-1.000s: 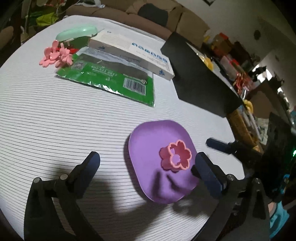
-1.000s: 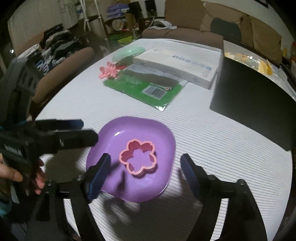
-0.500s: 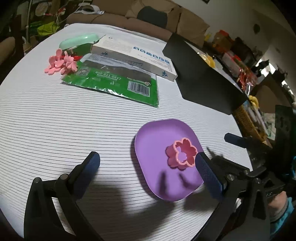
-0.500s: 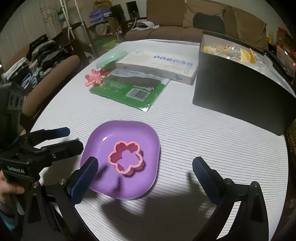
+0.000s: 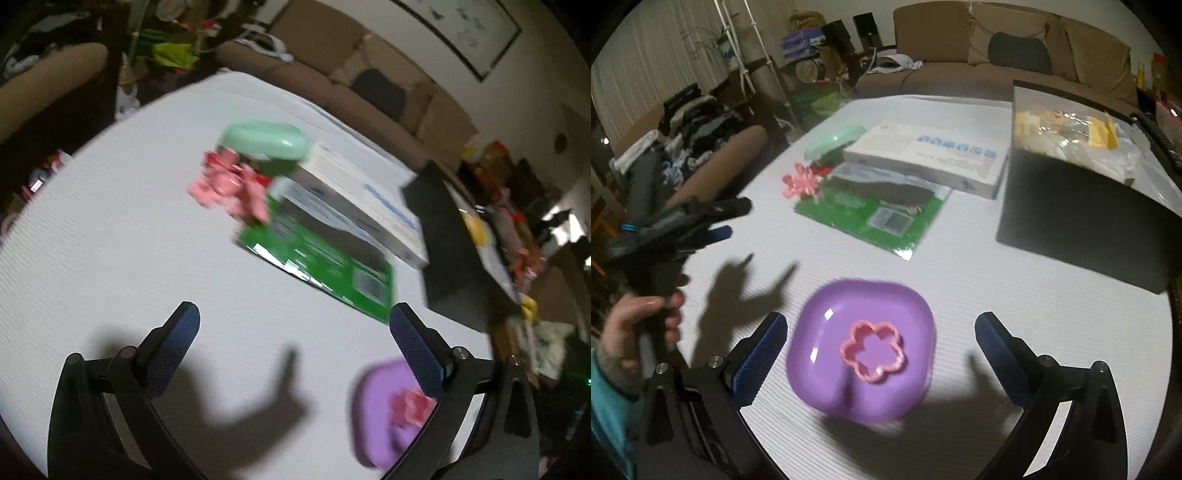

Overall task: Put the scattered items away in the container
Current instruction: 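Move the left tool to the pink flower clips by the soap box, then close the left tool on the pink flower clips, then place the pink clips on the purple lid and open the left tool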

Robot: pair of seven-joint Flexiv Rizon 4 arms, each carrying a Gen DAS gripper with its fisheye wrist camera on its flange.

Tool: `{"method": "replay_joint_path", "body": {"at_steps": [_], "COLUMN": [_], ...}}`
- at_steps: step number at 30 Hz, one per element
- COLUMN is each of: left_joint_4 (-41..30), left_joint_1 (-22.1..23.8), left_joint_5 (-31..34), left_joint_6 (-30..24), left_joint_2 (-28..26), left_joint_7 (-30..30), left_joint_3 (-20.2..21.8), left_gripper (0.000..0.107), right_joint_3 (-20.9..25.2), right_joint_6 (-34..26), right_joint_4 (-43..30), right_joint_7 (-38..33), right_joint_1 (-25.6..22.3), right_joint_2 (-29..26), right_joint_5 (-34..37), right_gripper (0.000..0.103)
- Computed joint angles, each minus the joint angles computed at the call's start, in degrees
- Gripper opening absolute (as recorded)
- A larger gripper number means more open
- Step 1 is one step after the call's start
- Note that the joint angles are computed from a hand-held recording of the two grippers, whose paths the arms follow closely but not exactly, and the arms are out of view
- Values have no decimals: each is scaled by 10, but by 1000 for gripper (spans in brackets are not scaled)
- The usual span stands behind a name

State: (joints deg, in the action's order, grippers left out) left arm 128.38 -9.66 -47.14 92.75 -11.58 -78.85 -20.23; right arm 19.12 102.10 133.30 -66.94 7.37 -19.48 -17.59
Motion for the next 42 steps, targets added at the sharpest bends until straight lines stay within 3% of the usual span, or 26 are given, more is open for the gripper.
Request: {"method": "replay_joint_path", "body": {"at_steps": [1,2,4,6,10,15,18,21,22,26,27,28,33,39,42], "left_joint_4": [-14,-27,-56,-95,-171,-235,-252,-260,-260,-223,-213,-206,-157,-77,-25], "left_joint_1": [-16,-23,-14,-33,-40,-41,-33,-34,-34,15,30,34,64,114,163], "left_joint_5": [25,25,83,141,211,274,287,304,311,279,268,263,237,166,60], "left_joint_6": [-12,-17,-25,-43,-79,-114,-130,-133,-129,-83,-72,-69,-56,-48,-41], "left_joint_2": [-10,-21,-46,-74,-133,-178,-190,-197,-198,-188,-184,-178,-145,-68,-17], "left_joint_7": [-18,-12,-37,-71,-105,-136,-154,-167,-170,-153,-146,-145,-121,-60,22], "left_joint_3": [33,47,62,107,148,166,160,166,168,105,85,80,42,-42,-147], "left_gripper": [103,103,103,103,103,99,74,62,53,33,14,10,10,10,10], "right_joint_3": [17,30,53,76,105,109,132,145,154,168,174,180,203,223,244], "right_joint_6": [-3,-5,-13,-19,-33,-53,-69,-79,-82,-88,-89,-91,-89,-74,-76], "right_joint_4": [-9,-19,-37,-52,-75,-95,-118,-138,-144,-157,-157,-157,-148,-124,-115], "right_joint_7": [0,-1,-4,-8,-17,-42,-59,-72,-77,-92,-96,-100,-111,-121,-125], "right_joint_1": [-17,-30,-49,-67,-85,-82,-100,-109,-115,-121,-125,-129,-148,-178,-207], "right_joint_2": [-6,-11,-23,-35,-57,-76,-95,-109,-114,-123,-124,-125,-117,-93,-88], "right_joint_5": [-5,-10,-18,-22,-21,-13,2,22,29,56,62,68,94,111,113], "right_gripper": [103,103,103,103,103,103,103,103,103,103,103,103,103,103,103]}}
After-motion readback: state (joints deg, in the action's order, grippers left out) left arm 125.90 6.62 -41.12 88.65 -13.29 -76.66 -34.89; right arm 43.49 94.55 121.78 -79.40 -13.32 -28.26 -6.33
